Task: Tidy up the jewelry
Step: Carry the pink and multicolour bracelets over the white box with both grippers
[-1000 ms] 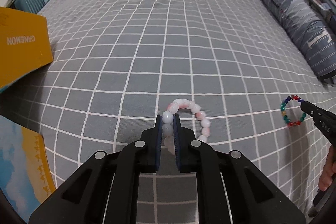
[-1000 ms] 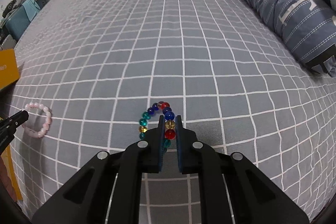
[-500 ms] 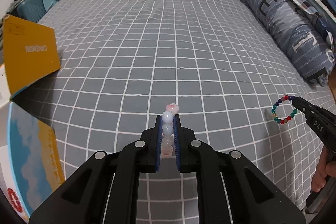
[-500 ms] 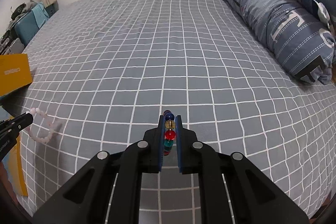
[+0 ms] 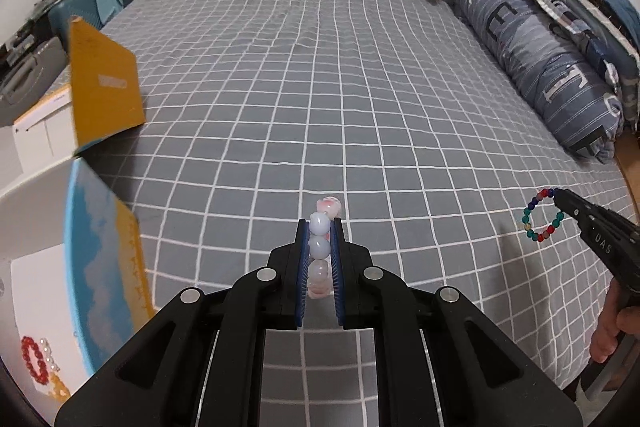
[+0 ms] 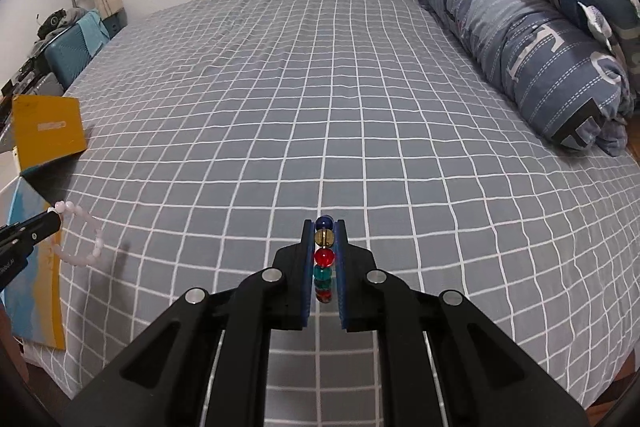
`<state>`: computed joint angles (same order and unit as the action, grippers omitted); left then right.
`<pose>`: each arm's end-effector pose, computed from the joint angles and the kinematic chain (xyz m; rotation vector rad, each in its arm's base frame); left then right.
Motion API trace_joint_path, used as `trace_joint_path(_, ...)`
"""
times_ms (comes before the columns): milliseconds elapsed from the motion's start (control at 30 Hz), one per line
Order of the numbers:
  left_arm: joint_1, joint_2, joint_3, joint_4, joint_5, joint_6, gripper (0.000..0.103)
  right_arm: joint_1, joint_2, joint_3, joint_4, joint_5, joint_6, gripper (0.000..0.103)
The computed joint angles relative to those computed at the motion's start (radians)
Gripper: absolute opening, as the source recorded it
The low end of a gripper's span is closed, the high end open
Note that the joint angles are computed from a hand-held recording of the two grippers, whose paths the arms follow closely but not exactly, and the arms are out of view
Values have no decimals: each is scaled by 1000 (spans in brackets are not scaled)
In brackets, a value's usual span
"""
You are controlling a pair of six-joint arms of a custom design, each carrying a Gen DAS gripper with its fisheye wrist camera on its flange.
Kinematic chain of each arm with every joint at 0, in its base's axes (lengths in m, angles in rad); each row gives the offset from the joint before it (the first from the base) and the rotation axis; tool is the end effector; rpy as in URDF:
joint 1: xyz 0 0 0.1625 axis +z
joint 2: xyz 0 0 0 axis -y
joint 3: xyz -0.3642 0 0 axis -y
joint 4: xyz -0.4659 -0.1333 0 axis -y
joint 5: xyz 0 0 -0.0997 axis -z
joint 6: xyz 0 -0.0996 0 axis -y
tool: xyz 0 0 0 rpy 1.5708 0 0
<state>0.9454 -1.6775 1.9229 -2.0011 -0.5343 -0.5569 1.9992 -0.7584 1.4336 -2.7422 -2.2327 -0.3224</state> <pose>-0.1271 -0.5502 0.3799 -0.0414 2.2274 -0.8783 0.3784 -0.6551 0.1001 0.6944 -2.3391 0.6592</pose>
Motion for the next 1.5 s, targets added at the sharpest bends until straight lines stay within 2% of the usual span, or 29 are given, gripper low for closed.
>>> trace_joint_path(367, -102, -173, 72, 240, 40, -184, 10, 60, -65, 113, -15, 24, 24, 9)
trace_joint_path(667, -163, -318, 83, 515, 99, -378, 10, 148, -22, 106, -21, 59, 29, 9)
trace_joint_path(900, -213, -443, 58, 840, 143, -624, 10, 217, 47, 44, -8, 111, 51, 9)
trace_joint_path(1033, -249, -484, 9, 1103, 169, -837, 10, 260, 94, 2, 1, 138, 58, 9)
trace_joint_path(1367, -288, -523, -106, 1600, 156, -1279, 10, 343, 195, -94, 32, 244, 82, 9)
trace_joint_path(1500, -305, -537, -139, 1770, 138, -1422, 10, 371, 236, -126, 46, 277, 80, 9)
